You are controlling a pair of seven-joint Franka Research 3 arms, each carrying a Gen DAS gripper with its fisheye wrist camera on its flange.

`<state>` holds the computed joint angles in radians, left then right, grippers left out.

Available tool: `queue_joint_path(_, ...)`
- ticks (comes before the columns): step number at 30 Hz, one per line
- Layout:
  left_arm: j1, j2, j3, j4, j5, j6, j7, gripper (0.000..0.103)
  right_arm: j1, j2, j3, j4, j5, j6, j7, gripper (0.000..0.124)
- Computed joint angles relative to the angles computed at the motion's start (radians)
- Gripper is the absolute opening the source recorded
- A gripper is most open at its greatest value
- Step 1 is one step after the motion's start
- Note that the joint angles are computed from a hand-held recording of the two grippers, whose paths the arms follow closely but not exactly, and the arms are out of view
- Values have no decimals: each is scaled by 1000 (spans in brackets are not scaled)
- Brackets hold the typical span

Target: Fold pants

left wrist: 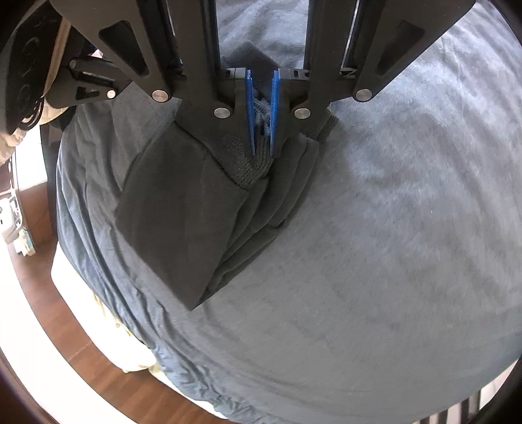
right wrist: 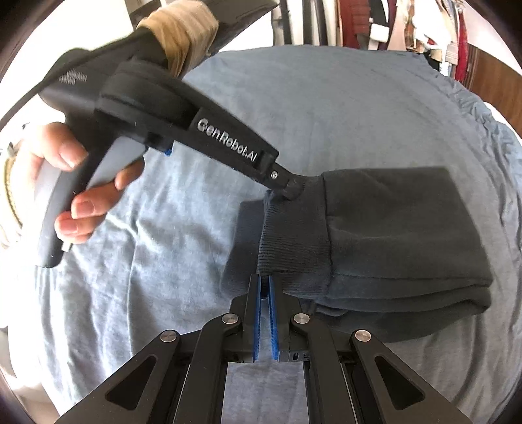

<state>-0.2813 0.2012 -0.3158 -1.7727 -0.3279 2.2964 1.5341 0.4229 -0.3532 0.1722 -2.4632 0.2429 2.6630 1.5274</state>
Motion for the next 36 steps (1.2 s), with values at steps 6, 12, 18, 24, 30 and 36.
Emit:
queue_joint_path(6, -8, 18, -1, -10, 27, 15, -20, 10, -2, 31, 16, -12, -42, 3, 12, 6)
queue_joint_path(12, -33, 19, 7, -17, 106, 45, -131, 10, 27, 30, -26, 13, 14, -72, -57, 9)
queue_joint_path(18, -85, 12, 23, -9, 279, 40, -369, 14, -43, -58, -45, 4, -1, -156, -38, 30)
queue_joint_path(24, -139, -74, 39, -43, 518, -21, -742, 30, -154, -118, -63, 25, -66, -191, 13, 42)
queue_joint_path(30, -173, -152, 4, -45, 660, -109, -1009, 51, -228, -145, -77, 42, -142, -110, -38, 52)
queue_joint_path(36, -207, -181, -29, -70, 757, -127, -1310, 73, -230, -137, -145, 58, -78, -71, -157, 61)
